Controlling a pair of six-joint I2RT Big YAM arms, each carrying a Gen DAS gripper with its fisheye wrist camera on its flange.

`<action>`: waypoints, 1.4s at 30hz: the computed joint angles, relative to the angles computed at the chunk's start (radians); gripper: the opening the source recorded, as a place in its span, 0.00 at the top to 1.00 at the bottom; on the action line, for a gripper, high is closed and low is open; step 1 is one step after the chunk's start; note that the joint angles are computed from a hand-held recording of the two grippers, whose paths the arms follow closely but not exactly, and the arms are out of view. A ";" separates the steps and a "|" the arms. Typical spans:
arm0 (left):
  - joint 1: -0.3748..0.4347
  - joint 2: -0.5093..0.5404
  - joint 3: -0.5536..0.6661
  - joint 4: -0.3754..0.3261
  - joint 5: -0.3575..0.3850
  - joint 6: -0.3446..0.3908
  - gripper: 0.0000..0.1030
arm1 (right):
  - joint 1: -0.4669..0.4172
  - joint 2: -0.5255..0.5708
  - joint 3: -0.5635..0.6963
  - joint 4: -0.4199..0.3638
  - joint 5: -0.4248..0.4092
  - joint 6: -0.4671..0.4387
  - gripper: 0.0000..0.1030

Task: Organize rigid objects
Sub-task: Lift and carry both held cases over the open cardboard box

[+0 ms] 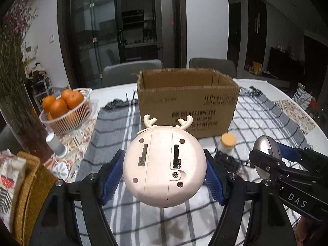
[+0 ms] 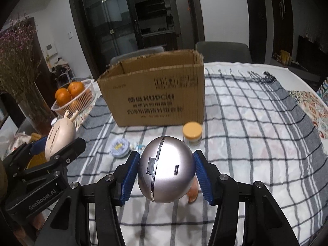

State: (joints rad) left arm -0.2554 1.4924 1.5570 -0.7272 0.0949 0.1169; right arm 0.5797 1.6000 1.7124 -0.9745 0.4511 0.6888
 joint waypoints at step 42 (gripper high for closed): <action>-0.005 0.372 0.725 -0.253 0.045 -0.032 0.29 | -0.142 0.260 0.585 -0.128 -0.061 -0.206 0.46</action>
State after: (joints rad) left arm -0.2604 1.8645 2.2824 -0.9797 0.1395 0.0845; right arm 0.4375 1.8597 2.2969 -1.1026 0.3901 0.4829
